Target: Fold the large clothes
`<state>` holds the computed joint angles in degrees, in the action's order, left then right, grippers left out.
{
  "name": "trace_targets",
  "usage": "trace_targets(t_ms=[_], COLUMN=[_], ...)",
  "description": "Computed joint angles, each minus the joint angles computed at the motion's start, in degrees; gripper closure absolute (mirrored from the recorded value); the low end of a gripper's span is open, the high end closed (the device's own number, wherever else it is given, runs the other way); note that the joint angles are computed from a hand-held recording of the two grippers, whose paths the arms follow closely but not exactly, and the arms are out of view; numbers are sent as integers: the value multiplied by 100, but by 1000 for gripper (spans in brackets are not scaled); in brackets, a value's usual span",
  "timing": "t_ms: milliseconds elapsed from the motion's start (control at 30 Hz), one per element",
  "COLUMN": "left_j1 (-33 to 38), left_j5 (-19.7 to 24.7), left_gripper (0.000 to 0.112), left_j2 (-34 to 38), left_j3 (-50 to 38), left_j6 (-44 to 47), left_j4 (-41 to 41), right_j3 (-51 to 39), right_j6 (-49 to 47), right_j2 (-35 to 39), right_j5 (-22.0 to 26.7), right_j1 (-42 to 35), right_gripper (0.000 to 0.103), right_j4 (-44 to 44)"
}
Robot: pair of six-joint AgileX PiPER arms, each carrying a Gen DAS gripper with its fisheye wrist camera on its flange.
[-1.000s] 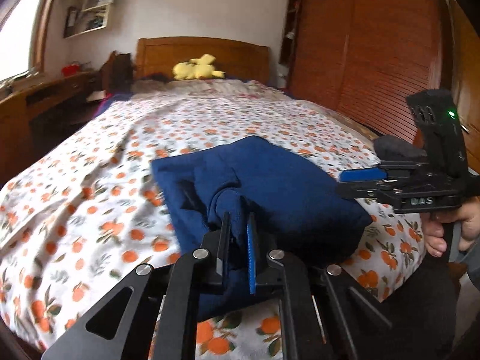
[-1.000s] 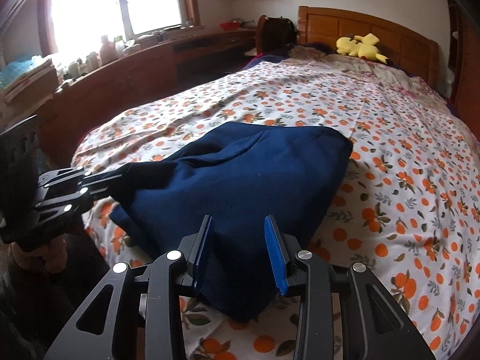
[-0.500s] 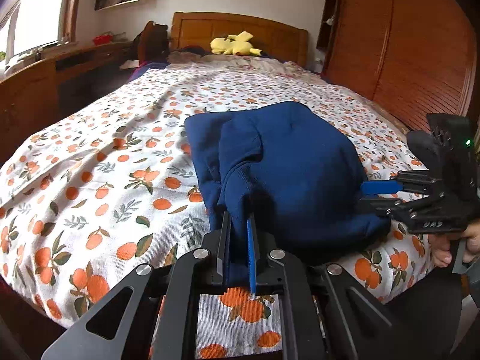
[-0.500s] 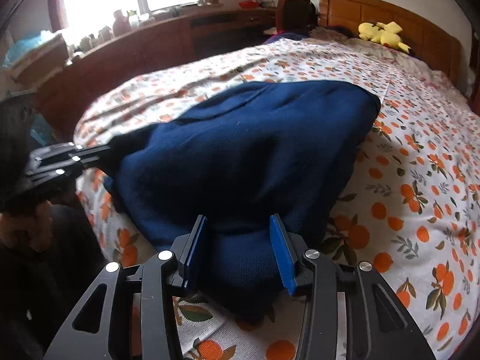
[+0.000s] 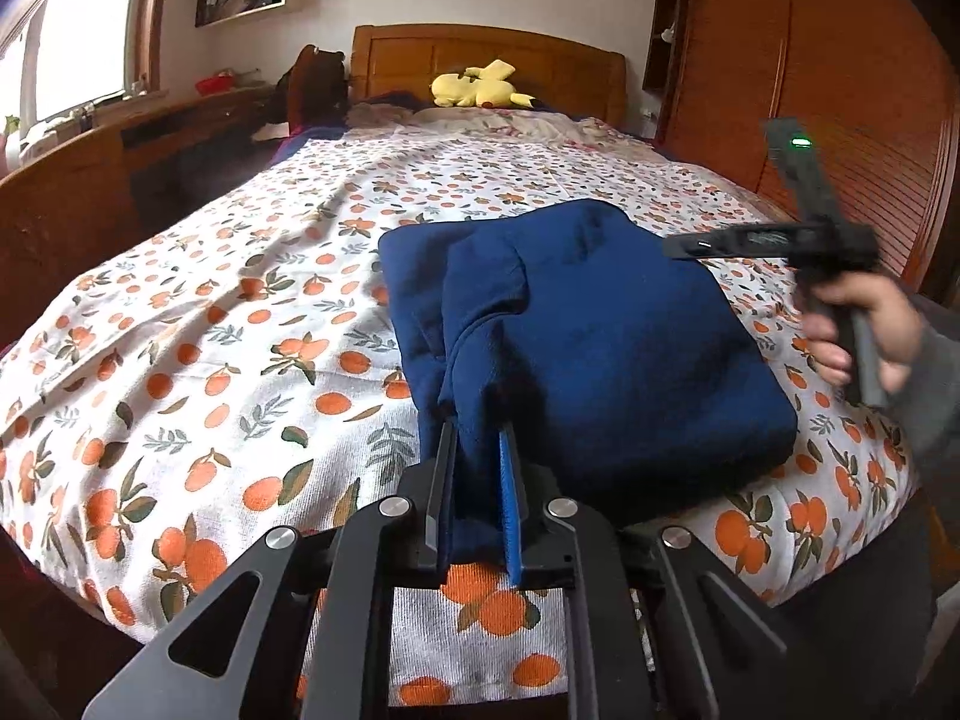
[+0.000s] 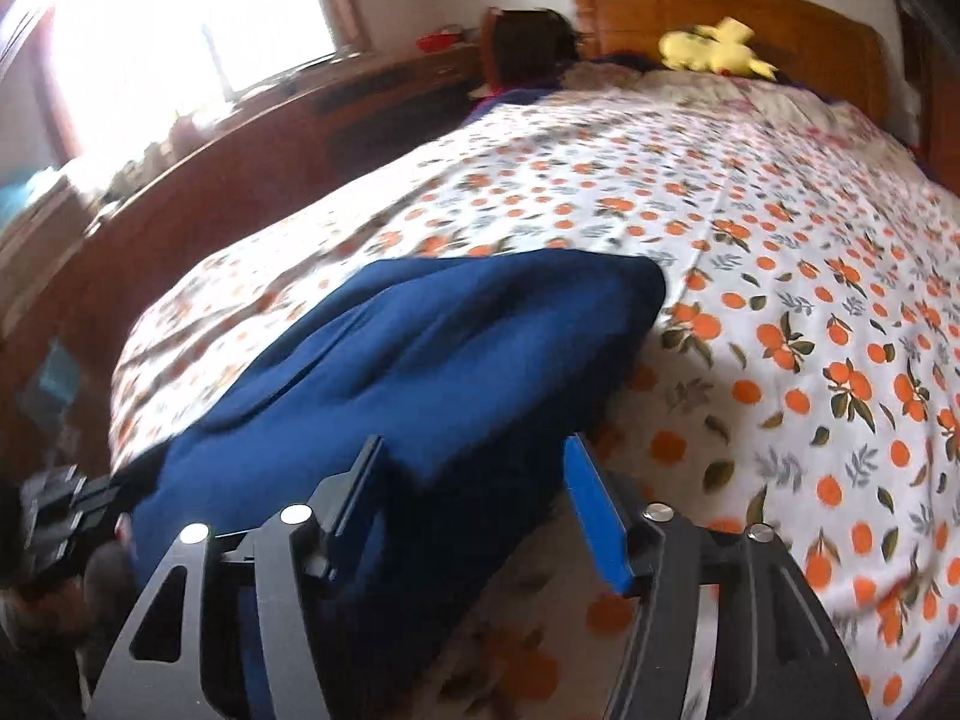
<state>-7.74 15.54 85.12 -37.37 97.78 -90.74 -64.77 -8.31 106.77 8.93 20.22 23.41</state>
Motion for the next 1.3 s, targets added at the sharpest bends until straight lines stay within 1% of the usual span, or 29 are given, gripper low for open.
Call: trace_targets(t_ms=[67,100,200,267,333,433,500,567,700,800,967,1000,1067,1100,1133,1167,1200,1233,1300], left_j1=[78,113,304,452,484,560,653,725,823,757,678,676,649,630,655,621,634,648,763], left_j5=[122,172,411,534,519,513,591,653,871,877,983,1019,1069,1088,1222,1201,1270,1276,1433], left_gripper=[97,97,89,86,81,77,75,69,68,68,68,68,68,73,85,91,96,98,102], left_j2=[18,23,47,-13,-116,-233,-277,-272,-80,0,366,430,596,646,715,724,716,701,651], left_j3=[-16,-16,-29,-12,24,132,230,290,312,318,200,176,105,90,45,32,35,47,105], left_j6=[10,20,-88,-206,-444,-679,-649,-552,-391,-217,-55,-2,127,249,191,153,194,254,472], left_j4=[54,62,195,352,586,878,891,814,685,503,266,199,39,-48,88,130,158,136,-68], right_j3=[-479,-735,-1635,-2014,-2109,-2268,-2327,-2332,-2304,-2301,-2308,-2324,-2318,-2297,-2277,-2289,-2283,-2243,-2159], right_j6=[631,821,570,223,52,174,197,230,317,519,667,703,642,648,843,1028,1126,1154,1314], right_j2=[377,582,1301,1603,1680,1753,1780,1779,1761,1747,1737,1743,1714,1674,1619,1585,1536,1451,1298], right_j5=[243,392,1039,1350,1430,1586,1639,1646,1628,1618,1622,1625,1622,1600,1558,1556,1547,1502,1382], right_j1=[-125,-184,-451,-572,-613,-608,-620,-619,-621,-588,-556,-542,-525,-508,-467,-439,-431,-426,-365], right_gripper=[45,45,45,45,45,45,45,45,45,45,46,48,58,68,81,84,90,95,99], right_j4=[-619,-776,-423,-22,166,-66,-89,-136,-187,-375,-478,-510,-439,-433,-626,-801,-886,-922,-1169])
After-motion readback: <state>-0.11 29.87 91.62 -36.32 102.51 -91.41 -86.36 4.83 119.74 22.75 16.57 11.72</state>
